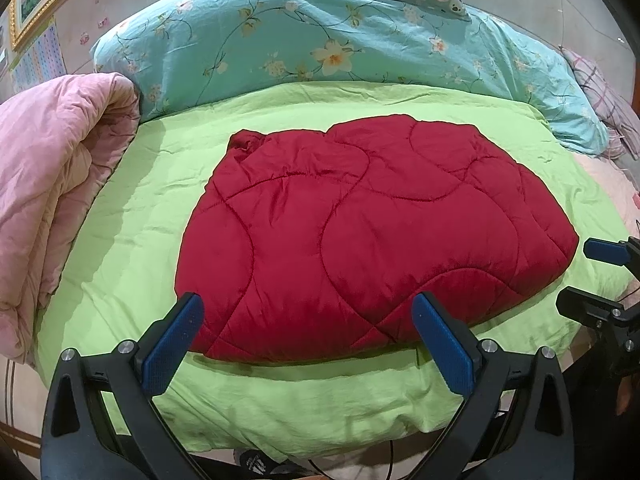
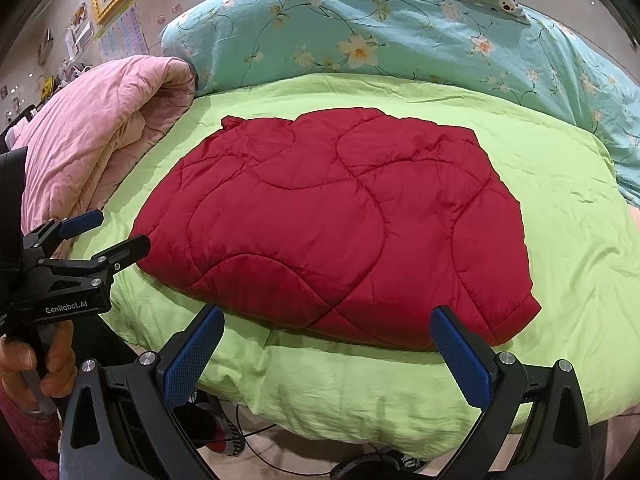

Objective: Fold large clothes

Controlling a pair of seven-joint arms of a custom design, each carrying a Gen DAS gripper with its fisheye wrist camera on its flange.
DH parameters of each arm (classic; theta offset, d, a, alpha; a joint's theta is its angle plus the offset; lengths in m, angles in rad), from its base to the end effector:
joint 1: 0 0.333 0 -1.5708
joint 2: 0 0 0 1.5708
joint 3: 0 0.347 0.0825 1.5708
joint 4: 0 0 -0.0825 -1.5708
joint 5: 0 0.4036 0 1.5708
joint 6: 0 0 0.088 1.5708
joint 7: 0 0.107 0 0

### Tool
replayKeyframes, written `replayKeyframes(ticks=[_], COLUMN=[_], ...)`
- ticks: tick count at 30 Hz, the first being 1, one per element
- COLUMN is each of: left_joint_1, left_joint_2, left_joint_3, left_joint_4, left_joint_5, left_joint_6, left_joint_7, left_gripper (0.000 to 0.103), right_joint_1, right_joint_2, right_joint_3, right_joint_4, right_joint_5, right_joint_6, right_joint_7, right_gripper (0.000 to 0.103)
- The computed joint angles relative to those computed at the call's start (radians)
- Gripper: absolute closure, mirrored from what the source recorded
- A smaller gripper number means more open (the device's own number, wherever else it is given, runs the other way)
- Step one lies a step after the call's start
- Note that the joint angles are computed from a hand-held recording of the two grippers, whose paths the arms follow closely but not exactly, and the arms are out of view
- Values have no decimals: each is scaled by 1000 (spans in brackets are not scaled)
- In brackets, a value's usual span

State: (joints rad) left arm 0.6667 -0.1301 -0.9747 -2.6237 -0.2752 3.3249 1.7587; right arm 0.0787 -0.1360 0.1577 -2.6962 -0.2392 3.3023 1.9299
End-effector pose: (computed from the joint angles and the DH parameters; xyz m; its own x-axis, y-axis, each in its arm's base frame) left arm 0.4696 -0.1225 0.3817 -0.2074 -0.9746 -0.0850 -0.6837 0.2065 -0.7000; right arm 0.4415 0.1319 0.3737 0.1676 -0.9818 -0.0890 -0.7437 -0.0666 -0.6652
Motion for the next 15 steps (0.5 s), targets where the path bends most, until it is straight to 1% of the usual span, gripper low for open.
replayKeyframes(ticks=[2, 4, 5, 12, 14, 15], left_joint_1=[0, 44, 57, 49, 58, 55], left_joint_2=[0, -9, -11, -13, -16, -14], left_joint_3=[1, -43, -56, -37, -45, -41], left_joint_4=[1, 1, 2, 3, 1, 2], left_joint_5=[1, 1, 9, 58, 64, 68], left_joint_6=[-1, -3, -4, -10, -9, -9], left_joint_7=[0, -7, -15, -56, -64, -66], left_gripper=[0, 0, 0, 0, 0, 0], right_joint_1=[-6, -13, -15, -8, -14, -5], right_joint_2=[-1, -3, -3, -5, -6, -6], right_joint_3=[8, 17, 20, 13, 20, 11], right_joint_4=[-1, -1, 0, -1, -1, 0], right_joint_5=[3, 7, 8, 7, 9, 7], right_joint_6=[1, 1, 1, 2, 2, 1], right_joint_7=[-1, -3, -3, -5, -6, -5], right_gripper=[0, 0, 0, 0, 0, 0])
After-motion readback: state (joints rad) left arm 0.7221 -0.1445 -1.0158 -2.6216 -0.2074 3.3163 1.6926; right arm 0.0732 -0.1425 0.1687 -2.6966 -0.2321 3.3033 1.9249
